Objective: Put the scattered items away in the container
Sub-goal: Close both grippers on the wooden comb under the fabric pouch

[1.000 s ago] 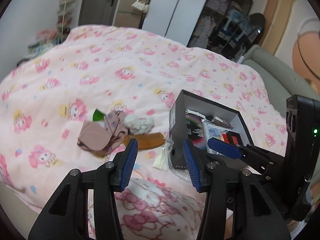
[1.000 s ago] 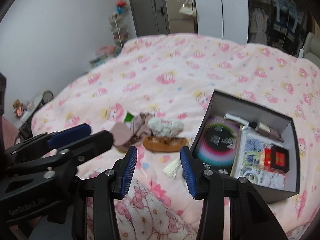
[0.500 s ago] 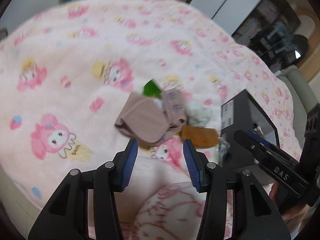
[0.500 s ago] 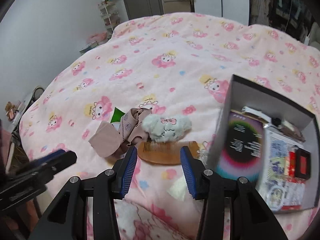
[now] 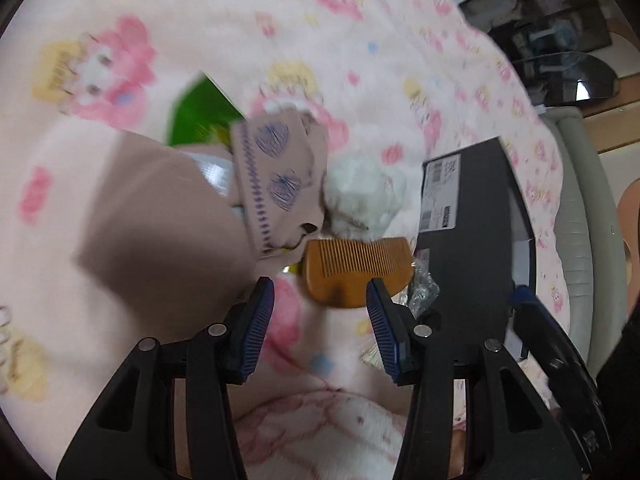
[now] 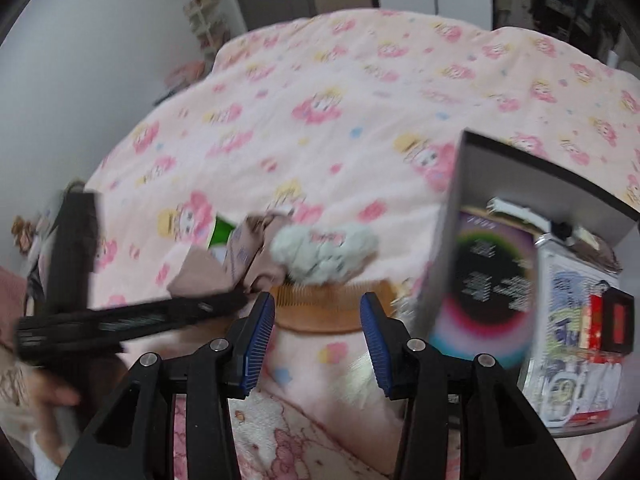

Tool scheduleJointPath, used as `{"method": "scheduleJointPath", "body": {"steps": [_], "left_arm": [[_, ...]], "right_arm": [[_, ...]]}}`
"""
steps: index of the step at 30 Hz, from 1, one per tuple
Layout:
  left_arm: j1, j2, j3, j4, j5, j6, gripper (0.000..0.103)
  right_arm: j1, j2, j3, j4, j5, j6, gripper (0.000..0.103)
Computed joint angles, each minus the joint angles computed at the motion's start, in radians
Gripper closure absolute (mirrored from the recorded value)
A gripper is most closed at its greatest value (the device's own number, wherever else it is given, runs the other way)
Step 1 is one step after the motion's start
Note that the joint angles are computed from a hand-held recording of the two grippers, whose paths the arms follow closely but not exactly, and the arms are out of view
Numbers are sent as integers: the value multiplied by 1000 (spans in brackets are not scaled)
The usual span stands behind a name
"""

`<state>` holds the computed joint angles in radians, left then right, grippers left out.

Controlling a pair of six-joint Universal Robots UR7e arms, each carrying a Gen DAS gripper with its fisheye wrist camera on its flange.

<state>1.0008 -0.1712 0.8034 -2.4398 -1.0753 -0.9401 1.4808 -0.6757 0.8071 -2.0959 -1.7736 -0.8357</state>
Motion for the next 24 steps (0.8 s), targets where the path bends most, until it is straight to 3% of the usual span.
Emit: {"method": "scheduleJointPath", "body": {"steps": [2,5,6,7,8,10,14,15,18,20,22,24], "left_arm": [[16,32,-75,80,-44,-14,55],[24,39,-82,52,-69,5,61],[30,41,-84,44,-88,10,81],[35,45,-92,53,-99,2,92],[35,40,-80,40,-95,-2,93],[10,22,-50,37,-18,12,103],[-32,-54,117,-96,67,-6,103],[-34,-74,160,-127,62,-5,103],[-1,-91,202,-191,-54,-20,103],[12,-58,130,-127,-76,-12,96],[19,-20,46,-56,-80,2,68],[31,15,-29,-1,-97,2,60]], "right_arm": [[0,15,-25,-6,-17,10,63],[-6,29,-55,21,-21,19,63],[-6,31,-55,22,-20,14,63],[-7,31,-54,23,-21,8,63],[-7,32,-53,32,-17,4,63],[-9,30,-53,48,-4,9,63],[-10,20,-36,29,15,6,63],[-10,23,-43,39,15,10,63],[-13,28,-52,63,20,27,63],[-15,26,-50,79,22,39,63],[-16,18,-37,75,18,36,63],[-17,11,-30,67,14,25,63]]}}
